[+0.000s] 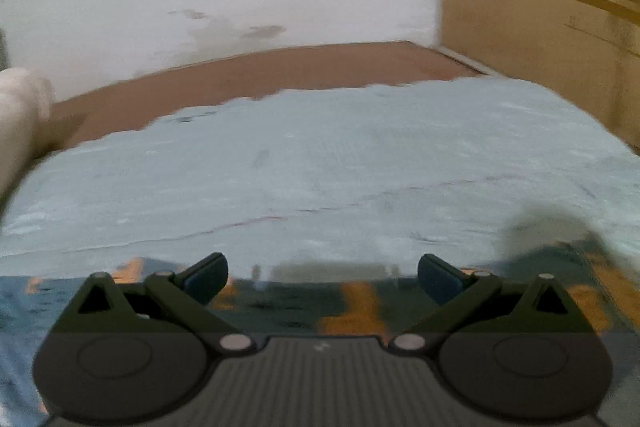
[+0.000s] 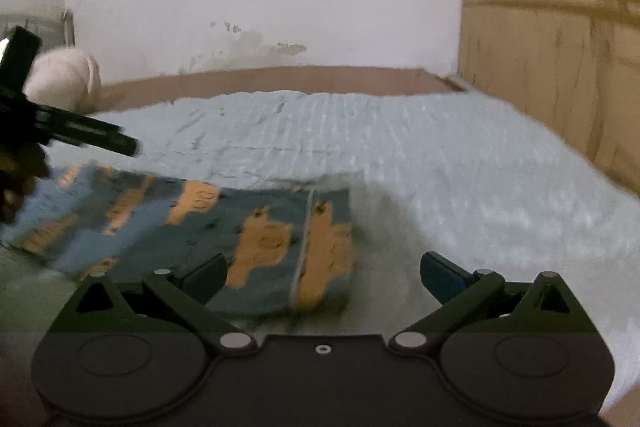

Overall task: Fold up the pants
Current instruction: 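Open the right tool and smooth the folded pants with both tools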

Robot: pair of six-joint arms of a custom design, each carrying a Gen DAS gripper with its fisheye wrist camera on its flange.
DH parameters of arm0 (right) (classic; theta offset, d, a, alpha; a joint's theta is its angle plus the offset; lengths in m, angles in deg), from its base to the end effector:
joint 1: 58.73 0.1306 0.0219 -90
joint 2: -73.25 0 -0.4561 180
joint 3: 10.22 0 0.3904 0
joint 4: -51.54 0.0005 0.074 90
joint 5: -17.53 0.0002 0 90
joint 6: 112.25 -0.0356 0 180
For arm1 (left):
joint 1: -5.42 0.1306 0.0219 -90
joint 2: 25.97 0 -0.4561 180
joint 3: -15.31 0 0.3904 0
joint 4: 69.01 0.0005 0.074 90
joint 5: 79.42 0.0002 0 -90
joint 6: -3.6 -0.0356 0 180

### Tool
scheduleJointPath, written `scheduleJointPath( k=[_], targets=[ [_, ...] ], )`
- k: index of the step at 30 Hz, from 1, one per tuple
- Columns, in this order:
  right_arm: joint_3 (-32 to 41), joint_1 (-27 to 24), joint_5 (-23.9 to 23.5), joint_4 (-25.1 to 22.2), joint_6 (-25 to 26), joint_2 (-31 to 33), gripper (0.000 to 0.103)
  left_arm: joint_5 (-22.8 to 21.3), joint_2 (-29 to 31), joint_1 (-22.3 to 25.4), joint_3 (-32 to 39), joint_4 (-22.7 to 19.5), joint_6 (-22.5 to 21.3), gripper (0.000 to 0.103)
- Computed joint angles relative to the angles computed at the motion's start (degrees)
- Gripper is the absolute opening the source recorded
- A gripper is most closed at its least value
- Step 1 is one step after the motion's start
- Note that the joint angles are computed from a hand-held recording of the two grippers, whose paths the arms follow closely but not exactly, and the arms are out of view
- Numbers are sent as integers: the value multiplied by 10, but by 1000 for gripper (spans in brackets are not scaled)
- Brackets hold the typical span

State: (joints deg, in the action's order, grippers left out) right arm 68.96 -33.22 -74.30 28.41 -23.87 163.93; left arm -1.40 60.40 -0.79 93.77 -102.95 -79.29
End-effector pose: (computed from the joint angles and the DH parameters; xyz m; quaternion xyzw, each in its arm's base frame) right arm 0.4509 0.2159 0.4464 -0.1905 0.8647 0.1227 0.4483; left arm 0.4587 -0.0430 0.4593 -0.0497 0.9077 0.0476 0.4140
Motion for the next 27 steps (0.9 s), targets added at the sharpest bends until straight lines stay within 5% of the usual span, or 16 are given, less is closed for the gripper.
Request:
scheduleJointPath(
  k=[5, 12, 20, 27],
  targets=[
    [-22, 2, -12, -27, -70, -27, 102, -1, 14, -38, 3, -5, -8, 103],
    [-41, -10, -104, -27, -130, -46, 101, -7, 34, -74, 3, -7, -27, 103],
    [-12, -8, -90, -36, -194, -9, 81, -33, 71, -81, 17, -20, -87, 103],
    [-27, -4, -75, 21, -287, -2, 80, 7, 69, -76, 42, -35, -87, 103]
  ],
)
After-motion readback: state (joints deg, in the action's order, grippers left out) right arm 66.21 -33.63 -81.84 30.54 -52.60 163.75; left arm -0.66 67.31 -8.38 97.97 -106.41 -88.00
